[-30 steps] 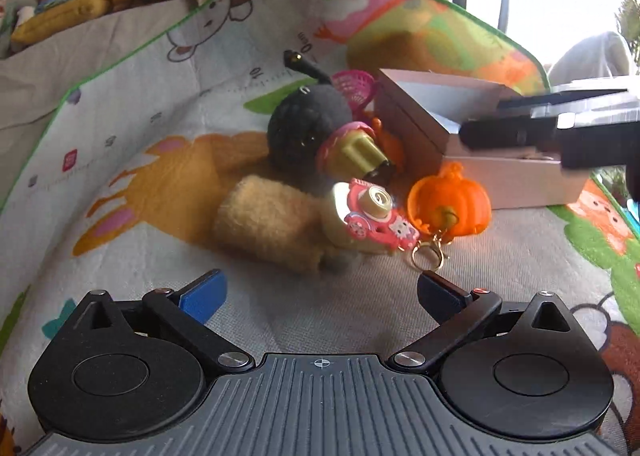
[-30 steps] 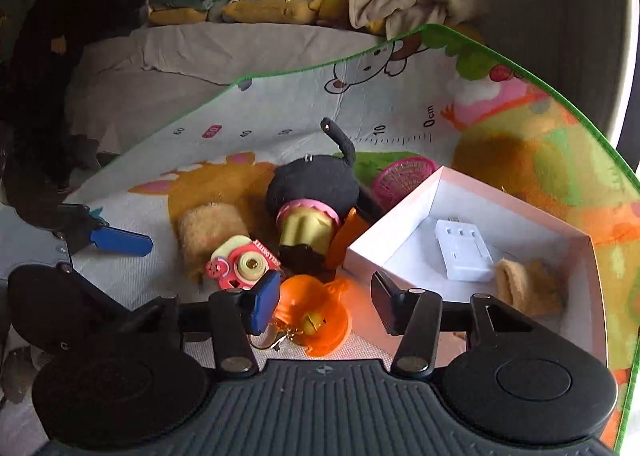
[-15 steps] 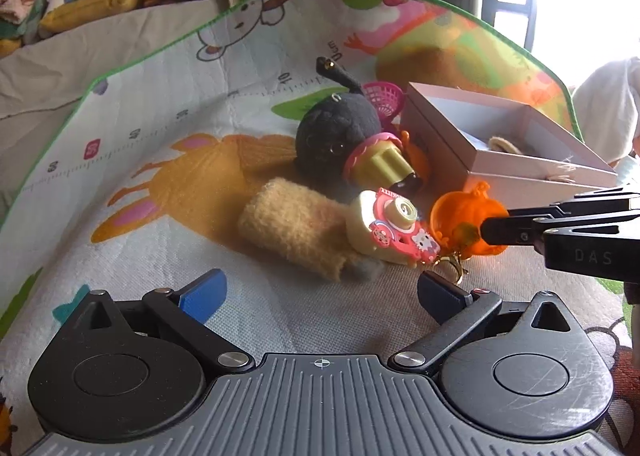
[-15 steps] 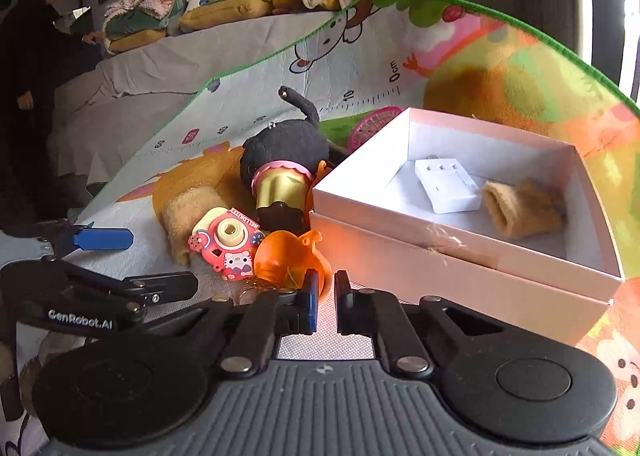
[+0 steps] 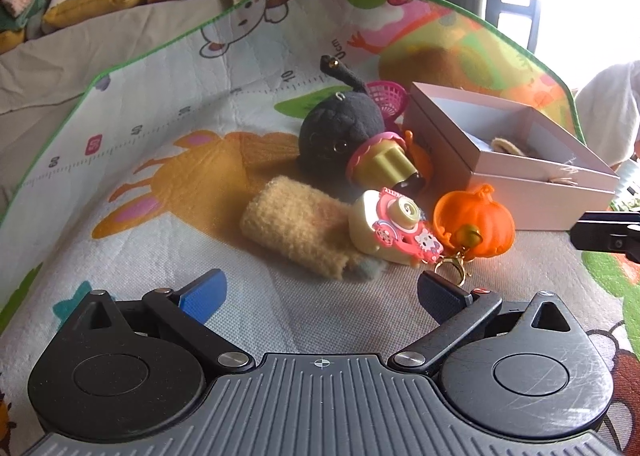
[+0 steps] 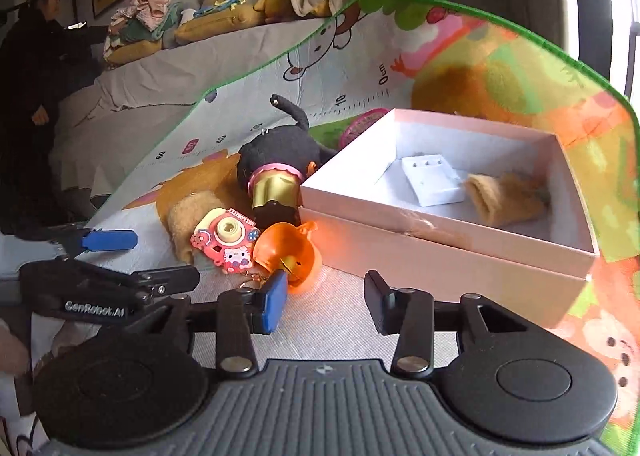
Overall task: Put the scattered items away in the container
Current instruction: 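Reach the right tool to the orange pumpkin keychain and grasp it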
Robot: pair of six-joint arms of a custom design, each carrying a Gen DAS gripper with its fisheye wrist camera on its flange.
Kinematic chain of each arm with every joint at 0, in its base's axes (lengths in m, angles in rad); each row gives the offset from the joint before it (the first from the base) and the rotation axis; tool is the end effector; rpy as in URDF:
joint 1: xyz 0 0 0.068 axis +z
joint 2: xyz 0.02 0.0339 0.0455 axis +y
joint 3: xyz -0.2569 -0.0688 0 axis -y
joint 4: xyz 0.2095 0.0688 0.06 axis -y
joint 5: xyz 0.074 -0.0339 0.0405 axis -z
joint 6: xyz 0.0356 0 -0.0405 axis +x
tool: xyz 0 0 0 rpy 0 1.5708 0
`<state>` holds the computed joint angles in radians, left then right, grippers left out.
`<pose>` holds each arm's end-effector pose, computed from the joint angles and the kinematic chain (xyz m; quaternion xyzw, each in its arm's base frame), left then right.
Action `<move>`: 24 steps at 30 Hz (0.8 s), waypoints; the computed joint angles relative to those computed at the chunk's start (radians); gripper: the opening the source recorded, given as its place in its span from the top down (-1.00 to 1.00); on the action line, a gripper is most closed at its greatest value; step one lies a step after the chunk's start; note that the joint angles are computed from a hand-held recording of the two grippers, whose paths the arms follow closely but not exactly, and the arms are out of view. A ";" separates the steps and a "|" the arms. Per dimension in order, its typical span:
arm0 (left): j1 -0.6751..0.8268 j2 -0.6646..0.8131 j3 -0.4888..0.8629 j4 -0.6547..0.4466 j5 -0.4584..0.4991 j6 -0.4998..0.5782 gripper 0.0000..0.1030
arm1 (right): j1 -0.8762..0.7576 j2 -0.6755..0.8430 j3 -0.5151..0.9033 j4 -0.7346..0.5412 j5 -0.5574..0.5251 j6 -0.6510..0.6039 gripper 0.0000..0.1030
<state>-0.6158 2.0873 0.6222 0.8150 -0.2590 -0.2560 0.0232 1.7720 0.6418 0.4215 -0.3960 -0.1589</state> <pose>0.2624 -0.1745 0.0693 0.1025 0.8843 -0.0811 0.4482 0.2957 0.0206 0.1318 -0.1628 0.8796 0.1505 0.4208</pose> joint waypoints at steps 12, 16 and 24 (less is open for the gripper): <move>-0.004 -0.004 -0.059 0.112 -0.022 -0.014 -1.00 | -0.027 -0.031 0.014 -0.083 -0.090 -0.026 0.60; -0.039 -0.004 -0.096 0.191 -0.063 0.022 -1.00 | -0.209 -0.162 -0.057 -0.225 -0.195 -0.142 0.60; -0.164 -0.010 0.031 -0.006 0.145 0.162 -1.00 | -0.413 -0.197 -0.263 0.044 -0.187 -0.064 -0.68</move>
<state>-0.7796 2.0770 0.6532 0.8095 -0.1138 -0.0939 -0.3897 1.5751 0.3793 0.4660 -0.5833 -0.2227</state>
